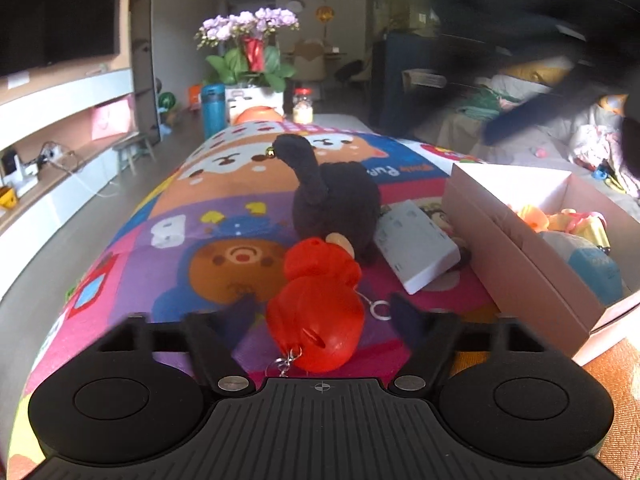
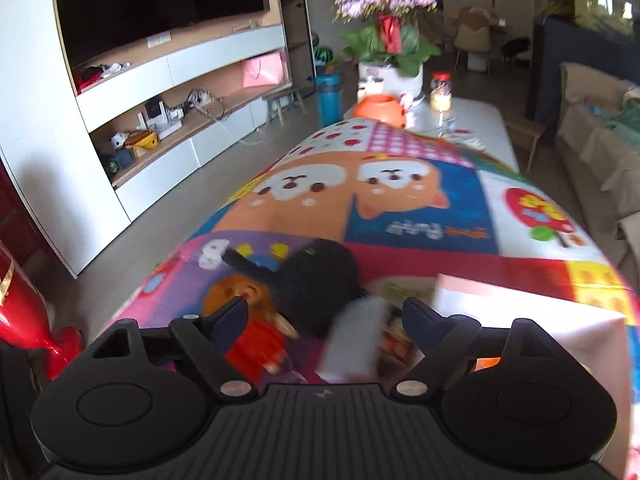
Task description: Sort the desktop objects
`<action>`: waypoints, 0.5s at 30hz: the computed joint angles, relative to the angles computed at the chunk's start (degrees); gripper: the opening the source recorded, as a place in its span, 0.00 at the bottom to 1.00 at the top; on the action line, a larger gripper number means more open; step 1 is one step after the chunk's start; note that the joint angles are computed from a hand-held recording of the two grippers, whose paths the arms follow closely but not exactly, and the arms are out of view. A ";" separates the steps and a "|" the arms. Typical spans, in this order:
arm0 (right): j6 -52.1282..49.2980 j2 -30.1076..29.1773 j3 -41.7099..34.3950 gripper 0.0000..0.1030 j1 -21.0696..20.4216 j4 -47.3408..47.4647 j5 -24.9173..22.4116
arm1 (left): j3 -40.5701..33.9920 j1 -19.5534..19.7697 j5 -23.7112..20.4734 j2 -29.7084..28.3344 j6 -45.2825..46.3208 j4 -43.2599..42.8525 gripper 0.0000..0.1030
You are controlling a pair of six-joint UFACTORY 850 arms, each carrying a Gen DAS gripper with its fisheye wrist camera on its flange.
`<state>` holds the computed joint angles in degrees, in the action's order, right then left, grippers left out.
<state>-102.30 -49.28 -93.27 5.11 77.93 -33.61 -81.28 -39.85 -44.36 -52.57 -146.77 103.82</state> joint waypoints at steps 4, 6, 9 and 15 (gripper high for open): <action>13.13 -5.10 -7.87 0.96 4.21 -8.50 4.39 | 1.56 -0.05 -0.15 0.69 -1.04 1.66 0.55; 22.39 -8.56 -12.67 0.97 5.87 -15.62 6.01 | 2.73 -0.18 -0.27 1.23 -2.93 2.74 0.55; 38.11 -13.78 -20.17 0.97 7.71 -28.29 5.96 | 3.69 -0.37 -0.50 1.49 -4.36 3.86 0.56; 35.86 -14.40 -20.66 0.80 7.72 -27.63 4.89 | 4.78 -0.12 0.29 1.96 -7.29 6.15 0.72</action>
<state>-66.44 -63.68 -113.93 12.83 50.30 -28.73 -76.50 -39.97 -44.07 -50.61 -154.06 109.97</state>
